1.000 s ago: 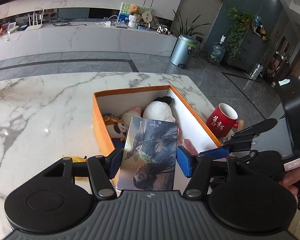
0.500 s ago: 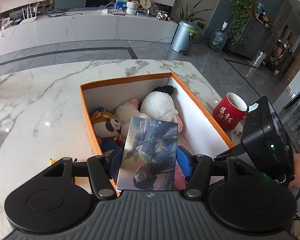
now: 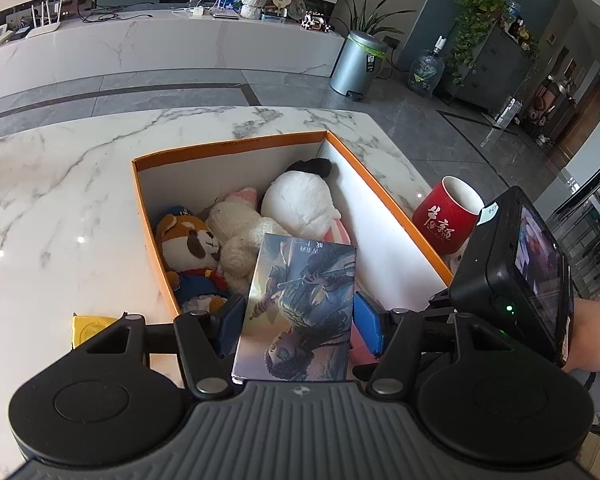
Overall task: Organize objects
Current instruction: 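Lower the pink wallet into the orange box and open the right gripper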
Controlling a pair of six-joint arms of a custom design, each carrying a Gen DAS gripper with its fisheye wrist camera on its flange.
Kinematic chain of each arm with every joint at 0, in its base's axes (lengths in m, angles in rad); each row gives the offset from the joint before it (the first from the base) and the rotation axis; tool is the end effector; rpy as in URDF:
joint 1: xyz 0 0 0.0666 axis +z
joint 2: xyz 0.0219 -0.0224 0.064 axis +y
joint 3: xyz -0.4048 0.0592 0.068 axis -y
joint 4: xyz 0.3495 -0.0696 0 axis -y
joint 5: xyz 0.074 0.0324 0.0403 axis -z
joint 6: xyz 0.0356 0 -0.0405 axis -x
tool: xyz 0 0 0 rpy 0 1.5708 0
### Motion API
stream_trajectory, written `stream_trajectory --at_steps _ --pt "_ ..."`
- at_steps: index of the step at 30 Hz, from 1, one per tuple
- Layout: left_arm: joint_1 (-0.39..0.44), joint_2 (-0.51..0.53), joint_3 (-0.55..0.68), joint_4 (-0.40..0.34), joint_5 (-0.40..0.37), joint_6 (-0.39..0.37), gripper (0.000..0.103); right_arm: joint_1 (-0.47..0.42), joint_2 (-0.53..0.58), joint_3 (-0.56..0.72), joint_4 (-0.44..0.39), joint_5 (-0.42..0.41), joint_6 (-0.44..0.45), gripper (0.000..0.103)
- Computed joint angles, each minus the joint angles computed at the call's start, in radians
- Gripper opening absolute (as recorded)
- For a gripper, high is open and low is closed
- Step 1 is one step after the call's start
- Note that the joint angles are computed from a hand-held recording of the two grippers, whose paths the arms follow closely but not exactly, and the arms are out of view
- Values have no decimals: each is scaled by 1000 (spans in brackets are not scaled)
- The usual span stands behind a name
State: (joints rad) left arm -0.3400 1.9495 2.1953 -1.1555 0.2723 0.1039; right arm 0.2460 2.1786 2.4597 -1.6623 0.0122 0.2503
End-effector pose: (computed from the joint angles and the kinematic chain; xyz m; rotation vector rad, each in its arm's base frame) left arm 0.6001 -0.2229 0.4810 0.4121 2.4745 -0.5241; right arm 0.6453 0.1612 0.4134 -0.7234 2.8620 -0.0186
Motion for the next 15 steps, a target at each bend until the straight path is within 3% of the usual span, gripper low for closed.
stream_trajectory --at_steps 2,8,11,15 --pt "0 0 0 -2 0 2 68 -3 14 15 -27 -13 -7 37" --pt "-8 13 22 -25 3 -17 68 -23 -28 -11 4 -93 -10 42" --pt "-18 32 49 -51 4 -14 68 -38 -81 -55 64 -127 -20 42" --pt "-33 57 76 -92 14 32 68 -34 -191 -214 235 -58 34 46"
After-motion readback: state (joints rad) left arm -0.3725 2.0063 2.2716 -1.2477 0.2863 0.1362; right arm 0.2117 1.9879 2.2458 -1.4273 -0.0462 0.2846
